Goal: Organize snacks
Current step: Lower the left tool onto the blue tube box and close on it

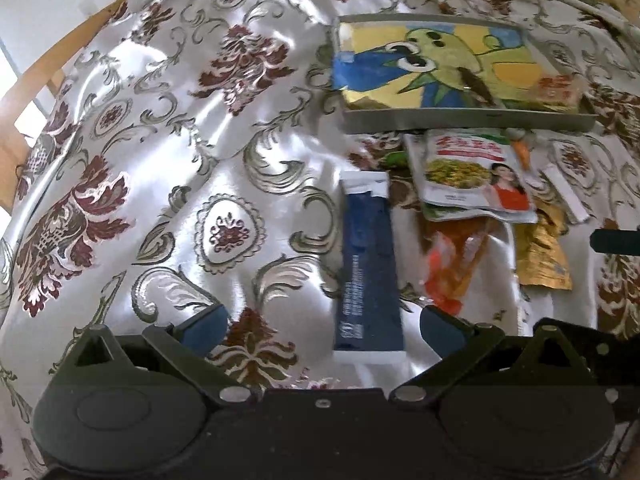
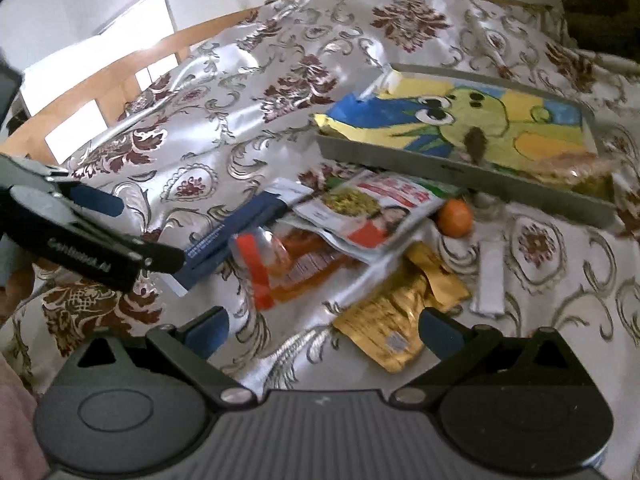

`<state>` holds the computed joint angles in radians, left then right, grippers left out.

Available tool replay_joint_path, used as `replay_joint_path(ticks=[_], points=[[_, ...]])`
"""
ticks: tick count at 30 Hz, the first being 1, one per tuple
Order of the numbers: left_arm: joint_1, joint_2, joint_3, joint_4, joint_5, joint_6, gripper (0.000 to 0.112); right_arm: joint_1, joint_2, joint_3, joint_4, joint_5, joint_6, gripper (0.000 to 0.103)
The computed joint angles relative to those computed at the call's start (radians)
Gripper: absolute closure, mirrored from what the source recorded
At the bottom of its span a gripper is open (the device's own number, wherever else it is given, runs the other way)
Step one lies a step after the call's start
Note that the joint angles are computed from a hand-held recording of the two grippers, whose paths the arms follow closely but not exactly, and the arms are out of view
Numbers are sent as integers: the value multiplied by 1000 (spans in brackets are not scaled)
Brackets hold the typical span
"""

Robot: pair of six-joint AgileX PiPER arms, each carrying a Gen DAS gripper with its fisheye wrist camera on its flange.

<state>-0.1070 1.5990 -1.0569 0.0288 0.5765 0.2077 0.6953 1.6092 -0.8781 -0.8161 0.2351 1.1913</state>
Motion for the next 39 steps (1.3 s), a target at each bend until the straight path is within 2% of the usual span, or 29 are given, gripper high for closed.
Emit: replay_joint_path(ticks=[6, 13, 16, 18, 20, 24, 27, 31, 33, 37, 39], points=[[36, 63, -55, -3, 11, -33, 10, 12, 62, -32, -150, -3, 145, 0], [60, 105, -84, -12, 3, -40, 10, 32, 148, -125, -158, 35, 133, 0], [74, 123, -100, -48, 7, -14, 10, 39, 201, -182, -123, 38, 96, 0], [86, 135, -110, -80, 11, 7, 10, 53, 243, -221, -146, 51, 130, 0], [101, 152, -128, -122, 27, 37, 11, 68, 282, -260, -165, 77, 156, 0], [137, 181, -157, -232, 68, 103, 14, 113, 346, -319, -266, 213, 299, 1], [151, 185, -157, -288, 70, 150, 17, 109, 341, -303, -307, 229, 389, 5], [158, 190, -155, -378, 77, 247, 28, 97, 315, -267, -345, 255, 490, 15], [155, 191, -152, -404, 76, 283, 33, 83, 290, -235, -380, 230, 556, 20], [143, 197, -142, -406, 47, 322, 49, 40, 228, -164, -511, 95, 736, 20], [143, 208, -146, -412, 44, 335, 53, 27, 216, -160, -564, 49, 787, 20]])
